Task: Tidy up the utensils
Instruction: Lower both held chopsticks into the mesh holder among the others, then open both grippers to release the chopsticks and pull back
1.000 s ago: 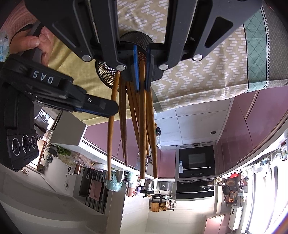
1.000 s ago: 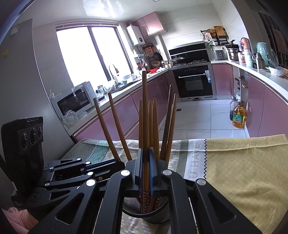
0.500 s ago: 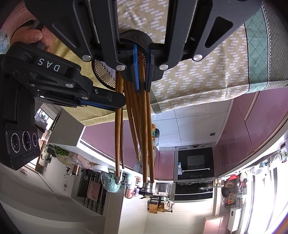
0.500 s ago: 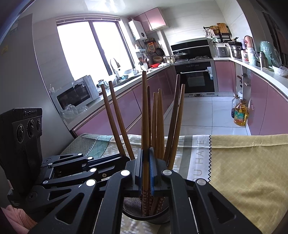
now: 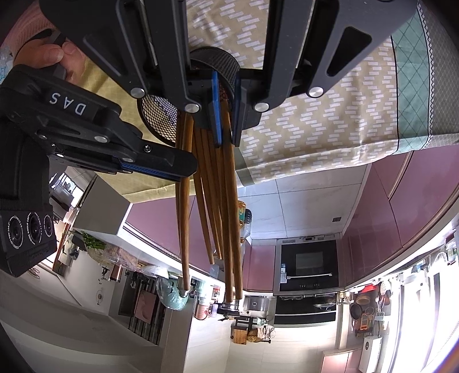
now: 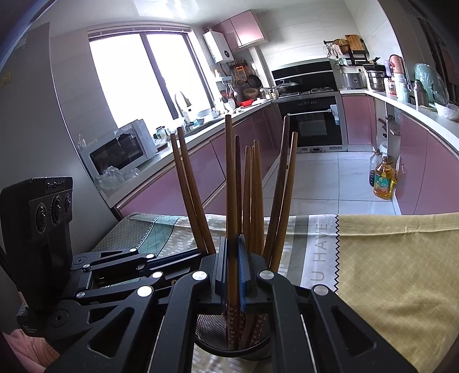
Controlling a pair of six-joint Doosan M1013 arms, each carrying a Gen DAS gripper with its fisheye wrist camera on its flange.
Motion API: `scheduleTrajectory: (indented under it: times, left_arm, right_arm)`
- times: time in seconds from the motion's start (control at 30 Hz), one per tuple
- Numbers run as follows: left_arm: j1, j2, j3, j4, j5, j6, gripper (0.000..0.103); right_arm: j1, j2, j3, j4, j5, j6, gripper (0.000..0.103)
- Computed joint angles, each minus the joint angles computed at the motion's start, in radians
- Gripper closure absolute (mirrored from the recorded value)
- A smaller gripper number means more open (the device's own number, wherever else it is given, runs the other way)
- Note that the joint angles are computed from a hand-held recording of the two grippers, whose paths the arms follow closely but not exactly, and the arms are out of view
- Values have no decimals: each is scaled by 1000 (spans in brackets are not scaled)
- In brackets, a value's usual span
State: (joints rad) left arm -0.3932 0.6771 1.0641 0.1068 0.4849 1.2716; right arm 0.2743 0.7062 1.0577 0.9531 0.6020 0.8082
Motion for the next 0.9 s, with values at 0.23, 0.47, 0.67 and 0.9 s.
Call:
scheduleTrajectory:
  times: [0.23, 0.47, 0.67, 0.9]
  left_arm:
    - [-1, 3, -4, 2, 6, -8, 94]
    - [1, 1, 5, 4, -2, -18, 91]
    - [1, -6, 22, 20, -12, -40, 80]
    - [-7, -54, 111, 226, -86, -243, 49]
  right_arm:
    - [0, 0, -1, -3, 0, 5, 97]
    - [3, -1, 0, -18, -17, 23, 95]
    - [2, -7, 12, -1, -26, 12, 94]
    - [5, -35, 62, 44, -66, -52, 65]
